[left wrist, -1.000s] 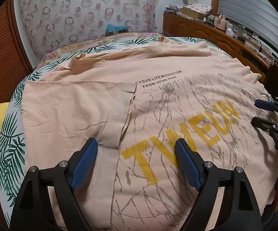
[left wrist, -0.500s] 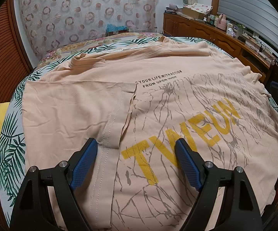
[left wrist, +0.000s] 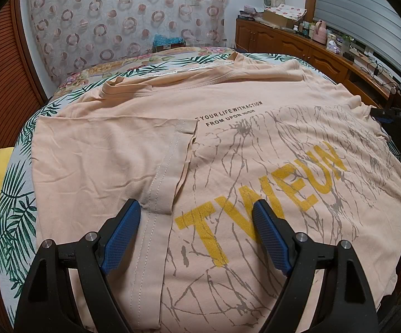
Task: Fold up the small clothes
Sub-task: 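Grasp the shirt side with the right tool and fold it toward the center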
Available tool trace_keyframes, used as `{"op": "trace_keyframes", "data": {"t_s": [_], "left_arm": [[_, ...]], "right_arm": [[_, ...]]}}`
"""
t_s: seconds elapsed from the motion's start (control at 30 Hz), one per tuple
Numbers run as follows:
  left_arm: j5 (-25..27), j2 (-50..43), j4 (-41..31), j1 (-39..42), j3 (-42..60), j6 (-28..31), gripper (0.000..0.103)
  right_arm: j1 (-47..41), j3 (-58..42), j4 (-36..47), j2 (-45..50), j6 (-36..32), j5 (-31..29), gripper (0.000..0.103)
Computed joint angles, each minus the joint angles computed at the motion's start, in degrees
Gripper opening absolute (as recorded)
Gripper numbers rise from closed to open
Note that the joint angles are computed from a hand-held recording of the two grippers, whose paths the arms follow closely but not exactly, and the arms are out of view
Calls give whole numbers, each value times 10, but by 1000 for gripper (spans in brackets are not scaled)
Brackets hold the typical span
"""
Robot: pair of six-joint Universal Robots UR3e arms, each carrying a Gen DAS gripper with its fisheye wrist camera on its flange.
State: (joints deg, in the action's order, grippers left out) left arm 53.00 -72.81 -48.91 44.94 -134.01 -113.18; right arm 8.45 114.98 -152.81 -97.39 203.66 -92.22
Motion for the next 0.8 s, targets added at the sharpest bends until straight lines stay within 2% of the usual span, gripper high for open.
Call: {"op": "trace_keyframes", "data": {"t_s": [0.13, 0.23, 0.3, 0.4, 0.47, 0.53, 0.67, 0.8], "left_arm": [[-7, 10, -16, 6, -1, 6, 84], [-50, 53, -113, 50, 2, 53, 84], [-77, 102, -200, 87, 3, 100, 84], [-111, 180, -381, 150, 25, 204, 84], [-116, 216, -496, 185, 51, 272, 84], [-116, 238, -573, 210, 68, 323, 84], [-112, 266, -655, 242, 80, 374, 84], [-115, 269, -663, 250, 80, 378, 84]], "right_arm": [[-29, -15, 14, 11, -13, 42, 61], [-30, -34, 20, 31, -26, 41, 52], [-16, -48, 21, 43, -36, 24, 39], [25, -81, 25, 71, -49, -41, 25], [45, -89, 15, 84, -54, -73, 17], [53, -86, -10, 88, -63, -82, 8], [72, -83, -60, 92, -74, -104, 7], [107, -115, -80, 109, -93, -113, 6]]}}
